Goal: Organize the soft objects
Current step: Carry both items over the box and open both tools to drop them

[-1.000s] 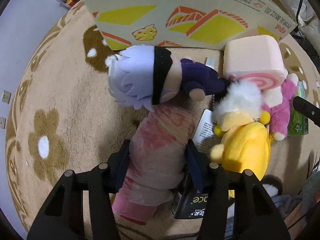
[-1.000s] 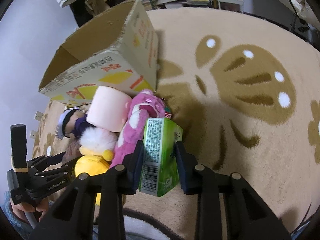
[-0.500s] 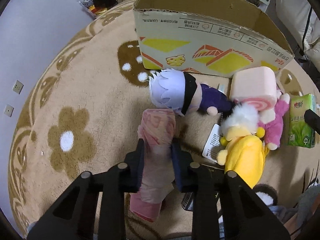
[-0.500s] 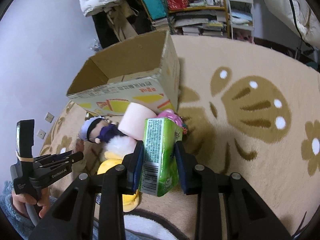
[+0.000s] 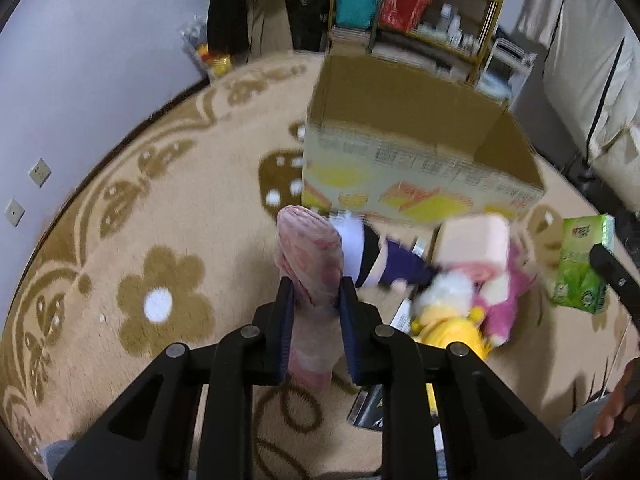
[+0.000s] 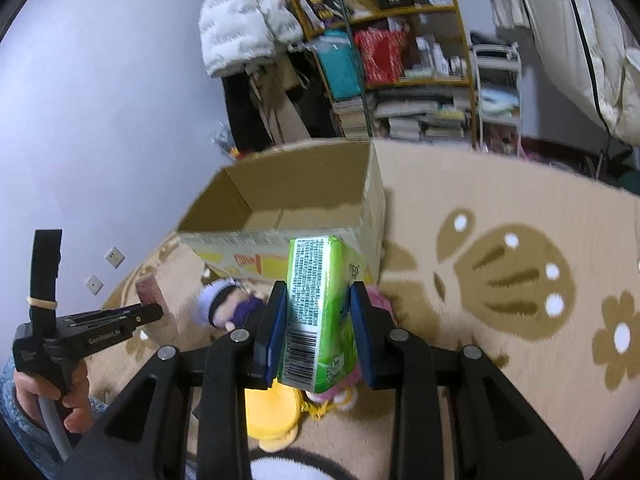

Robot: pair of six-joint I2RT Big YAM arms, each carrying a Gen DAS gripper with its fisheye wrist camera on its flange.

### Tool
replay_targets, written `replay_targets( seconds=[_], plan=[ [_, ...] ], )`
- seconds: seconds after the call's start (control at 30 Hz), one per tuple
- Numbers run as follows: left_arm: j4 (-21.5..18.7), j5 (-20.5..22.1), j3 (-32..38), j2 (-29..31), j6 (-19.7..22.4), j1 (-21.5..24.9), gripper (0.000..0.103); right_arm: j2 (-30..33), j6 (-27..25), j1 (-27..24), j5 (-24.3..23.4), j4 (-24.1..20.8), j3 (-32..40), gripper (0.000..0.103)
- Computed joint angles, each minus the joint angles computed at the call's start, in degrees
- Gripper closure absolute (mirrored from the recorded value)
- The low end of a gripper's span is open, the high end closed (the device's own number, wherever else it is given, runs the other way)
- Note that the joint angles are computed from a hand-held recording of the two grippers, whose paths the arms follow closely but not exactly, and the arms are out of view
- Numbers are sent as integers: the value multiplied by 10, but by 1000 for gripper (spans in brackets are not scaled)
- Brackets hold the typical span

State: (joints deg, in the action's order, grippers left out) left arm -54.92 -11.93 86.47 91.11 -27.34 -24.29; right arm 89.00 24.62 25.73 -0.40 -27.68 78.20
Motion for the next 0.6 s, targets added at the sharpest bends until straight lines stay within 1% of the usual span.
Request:
replay_targets(
  seconds=[0.07,0.2,0.3,0.43,0.6],
  plan=[
    [21,-14,-5,-10,7,-2,84,-1,-11,3,7,13,1,71],
    [66,-45,-13,-30,29,-10,86,5,-24,4,7,20,8,71],
    [86,-53,-15,-41,37,-10,86,11,-26,3,3,26,14,71],
    [104,-75,-11,-49,47,-10,86,12,-35,5,8,43,19,71],
    [136,-82,9,-50,66,-1,86,16,-51,6,5,59,34,71]
  ],
)
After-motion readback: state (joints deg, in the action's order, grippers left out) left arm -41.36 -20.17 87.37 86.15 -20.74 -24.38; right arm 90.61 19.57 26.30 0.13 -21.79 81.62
